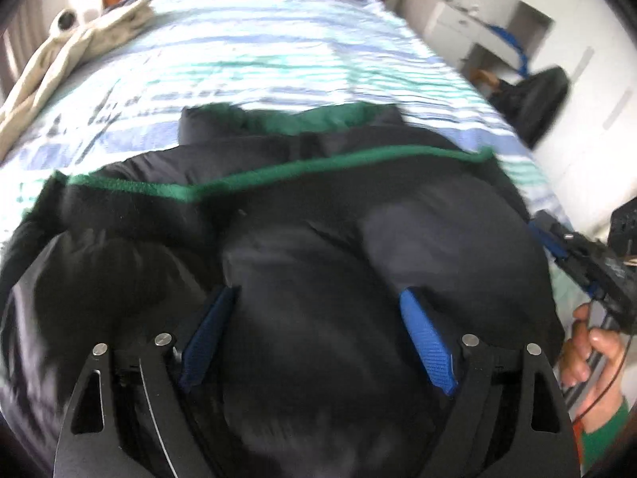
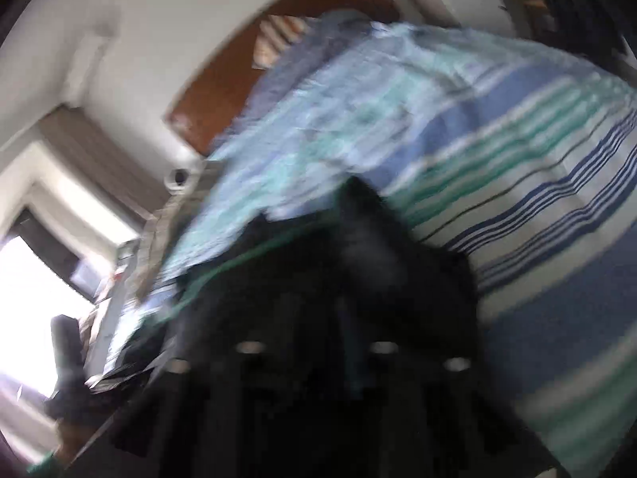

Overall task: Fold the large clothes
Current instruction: 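Press the folded jacket flat with the left tool and release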

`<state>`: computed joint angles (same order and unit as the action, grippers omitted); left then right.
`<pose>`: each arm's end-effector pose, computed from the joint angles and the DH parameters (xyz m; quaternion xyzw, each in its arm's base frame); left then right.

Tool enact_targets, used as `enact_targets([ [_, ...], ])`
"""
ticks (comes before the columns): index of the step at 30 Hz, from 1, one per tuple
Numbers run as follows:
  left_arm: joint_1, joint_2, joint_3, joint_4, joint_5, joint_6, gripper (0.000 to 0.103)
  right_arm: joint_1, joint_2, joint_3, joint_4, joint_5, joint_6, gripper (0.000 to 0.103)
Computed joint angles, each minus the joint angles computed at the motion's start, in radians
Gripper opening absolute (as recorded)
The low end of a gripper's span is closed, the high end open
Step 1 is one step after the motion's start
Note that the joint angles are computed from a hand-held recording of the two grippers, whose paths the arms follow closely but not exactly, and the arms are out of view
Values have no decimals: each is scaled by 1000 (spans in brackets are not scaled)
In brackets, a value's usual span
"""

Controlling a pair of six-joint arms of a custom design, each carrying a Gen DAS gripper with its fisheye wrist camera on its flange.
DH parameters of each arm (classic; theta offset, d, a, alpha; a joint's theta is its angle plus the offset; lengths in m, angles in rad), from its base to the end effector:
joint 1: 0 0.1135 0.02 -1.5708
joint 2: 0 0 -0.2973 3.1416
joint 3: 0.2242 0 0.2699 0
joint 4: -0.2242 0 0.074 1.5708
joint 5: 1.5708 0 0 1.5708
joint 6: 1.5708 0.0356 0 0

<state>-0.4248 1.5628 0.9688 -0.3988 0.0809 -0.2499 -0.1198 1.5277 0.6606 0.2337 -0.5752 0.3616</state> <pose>0.2987 -0.1383 0.2215 0.0951 0.9531 -0.1308 0.2559 0.3070 -0.0175 0.1872 0.0795 0.8614 0.3035 0.3995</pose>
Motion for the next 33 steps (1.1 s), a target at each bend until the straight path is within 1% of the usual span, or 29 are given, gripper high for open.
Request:
enact_targets([
  [1,-24,-19,-31,17,-34,19,87,-3,-98,-63,-14,-16,-28,38],
  [2,-32,-19,-53,41,-51,29,89,-3,-177,-109,-37,-29,-50,38],
  [3,-35,-14,-85,85,-58,29,89,2,-289,-168,-78,-34,-76,38],
  [5,-13,1,-142,184,-24,14,90,25,-510,-271,-188,-14,-105,40],
  [7,-6,19,-161,236,-15,12,90,57,-710,-356,-303,28,-90,41],
  [8,-11,34,-162,255,-26,12,90,87,-809,-393,-370,63,-68,42],
  [10,-15,58,-150,260,-35,15,91,151,-945,-433,-467,143,-19,42],
  [11,-15,56,-150,254,-38,17,91,213,-1041,-462,-528,213,25,42],
  [13,-15,51,-140,226,-44,21,91,322,-1143,-475,-609,325,71,42],
  [14,-20,48,-124,197,-51,19,91,415,-1176,-471,-647,414,91,42],
  [15,-26,34,-109,152,-60,15,90,466,-1189,-456,-672,458,97,42],
  [16,-34,4,-112,117,-66,7,86,499,-1199,-448,-683,483,98,42],
  [17,-44,-34,-115,81,-64,0,85,523,-1214,-440,-697,503,93,42],
  [18,-53,-77,-129,64,-59,0,85,523,-1214,-437,-694,508,82,42],
  [20,-83,-155,-172,54,-72,6,86,606,-1246,-428,-721,593,98,42],
  [22,-106,-192,-218,68,-95,-10,86,686,-1244,-433,-711,659,122,42],
  [24,-101,-192,-269,128,-86,-47,87,742,-1188,-439,-667,697,133,42],
  [25,-105,-179,-286,162,-97,-54,87,763,-1169,-442,-652,710,139,42],
  [28,-141,-134,-300,216,-166,-40,89,813,-1127,-462,-607,747,139,42],
  [31,-132,-103,-305,252,-158,-44,91,827,-1092,-473,-587,764,135,42],
  [33,-130,-108,-309,250,-155,-39,91,797,-1096,-481,-590,736,135,42],
])
